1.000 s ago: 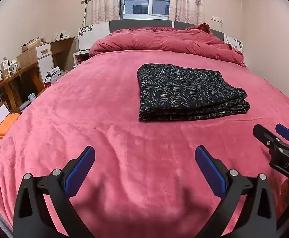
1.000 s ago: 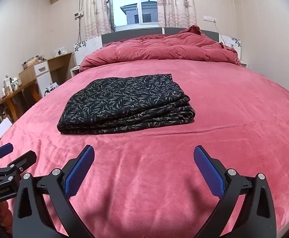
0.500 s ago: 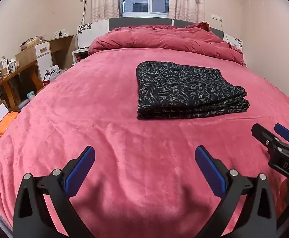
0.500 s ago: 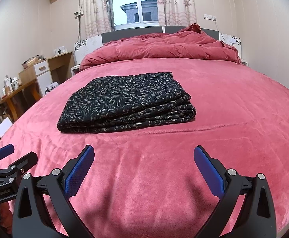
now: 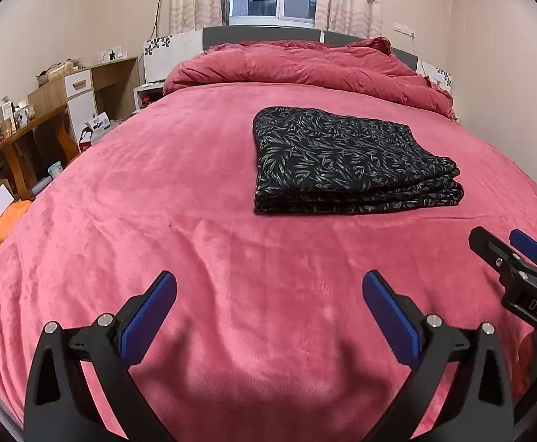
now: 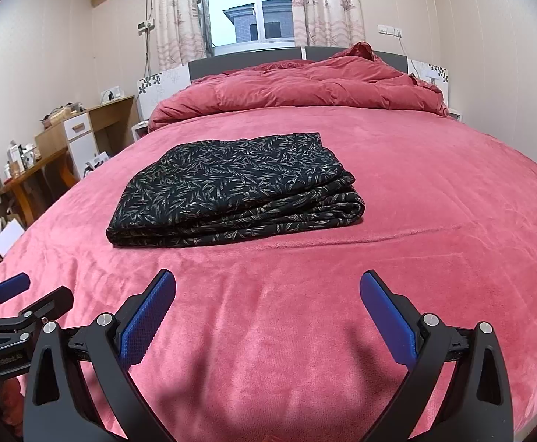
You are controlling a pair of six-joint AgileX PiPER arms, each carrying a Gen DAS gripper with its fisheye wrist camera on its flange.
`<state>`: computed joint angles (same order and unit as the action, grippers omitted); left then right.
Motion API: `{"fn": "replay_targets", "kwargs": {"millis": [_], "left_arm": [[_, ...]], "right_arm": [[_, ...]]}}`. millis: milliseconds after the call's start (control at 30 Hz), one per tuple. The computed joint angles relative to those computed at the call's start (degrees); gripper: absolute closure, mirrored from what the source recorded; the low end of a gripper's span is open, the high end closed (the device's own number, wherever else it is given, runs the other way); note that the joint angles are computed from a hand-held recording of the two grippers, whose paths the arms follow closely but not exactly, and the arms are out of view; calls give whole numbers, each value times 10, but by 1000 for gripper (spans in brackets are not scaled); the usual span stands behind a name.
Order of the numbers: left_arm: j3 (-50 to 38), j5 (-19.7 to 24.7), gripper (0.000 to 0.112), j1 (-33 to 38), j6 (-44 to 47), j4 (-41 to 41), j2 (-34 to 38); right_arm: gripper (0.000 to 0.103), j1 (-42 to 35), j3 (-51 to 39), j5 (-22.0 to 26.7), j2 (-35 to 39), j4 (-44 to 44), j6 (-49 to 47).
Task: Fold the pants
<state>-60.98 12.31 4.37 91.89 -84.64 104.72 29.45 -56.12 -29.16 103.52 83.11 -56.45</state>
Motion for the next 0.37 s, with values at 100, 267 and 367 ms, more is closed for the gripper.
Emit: {"fn": "replay_targets", "kwargs": {"millis": [100,267,367], "left_arm": [[-4,-2,11,0,-34,31,4],[-22,7,11,6,-154,142,16],[-35,0,11,3,-249,231,27]], "right_arm": [[4,-1,0,2,0,-1,1],[4,-2,-4,5,3,11,-11],[4,-4,-15,15,11,37,-36]]}}
